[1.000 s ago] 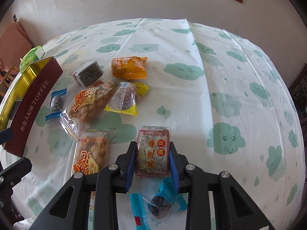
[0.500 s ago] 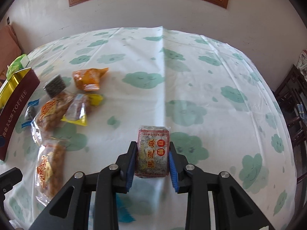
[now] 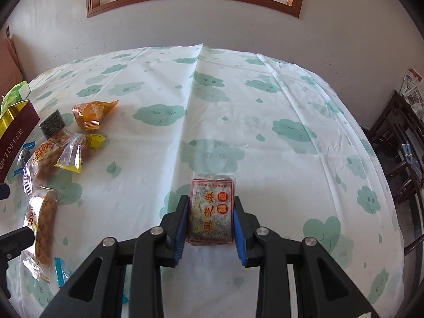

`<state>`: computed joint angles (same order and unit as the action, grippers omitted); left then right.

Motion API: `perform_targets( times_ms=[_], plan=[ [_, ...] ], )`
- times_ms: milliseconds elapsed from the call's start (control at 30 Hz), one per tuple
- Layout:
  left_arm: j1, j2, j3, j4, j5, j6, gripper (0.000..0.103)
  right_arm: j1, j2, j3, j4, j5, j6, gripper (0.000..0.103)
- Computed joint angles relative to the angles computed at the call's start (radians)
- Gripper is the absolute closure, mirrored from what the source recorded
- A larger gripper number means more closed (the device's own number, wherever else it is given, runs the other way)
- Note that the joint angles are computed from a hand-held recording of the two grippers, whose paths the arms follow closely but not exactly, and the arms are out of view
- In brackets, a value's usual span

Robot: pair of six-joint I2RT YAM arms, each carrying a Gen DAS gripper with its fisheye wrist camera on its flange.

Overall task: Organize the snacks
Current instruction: 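Grasp the clear bag of puffed snacks with the left tool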

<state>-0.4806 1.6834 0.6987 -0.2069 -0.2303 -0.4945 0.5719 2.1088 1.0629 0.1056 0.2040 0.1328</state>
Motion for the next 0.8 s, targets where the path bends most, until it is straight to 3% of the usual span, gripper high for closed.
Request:
perform_targets(
  times_ms=[500, 667, 800],
  plan=[
    [-0.012, 0.041, -0.005, 0.055, 0.007, -0.031, 0.027, -0.015, -0.005, -0.039, 0.064, -0.038, 0.014, 0.072],
    [-0.011, 0.038, -0.023, 0.1, 0.049, -0.019, 0.053, -0.015, -0.007, -0.041, 0.067, -0.038, 0.016, 0.072],
    [-0.019, 0.034, -0.025, 0.105, 0.045, -0.014, 0.062, -0.016, -0.007, -0.042, 0.069, -0.039, 0.016, 0.072]
  ],
)
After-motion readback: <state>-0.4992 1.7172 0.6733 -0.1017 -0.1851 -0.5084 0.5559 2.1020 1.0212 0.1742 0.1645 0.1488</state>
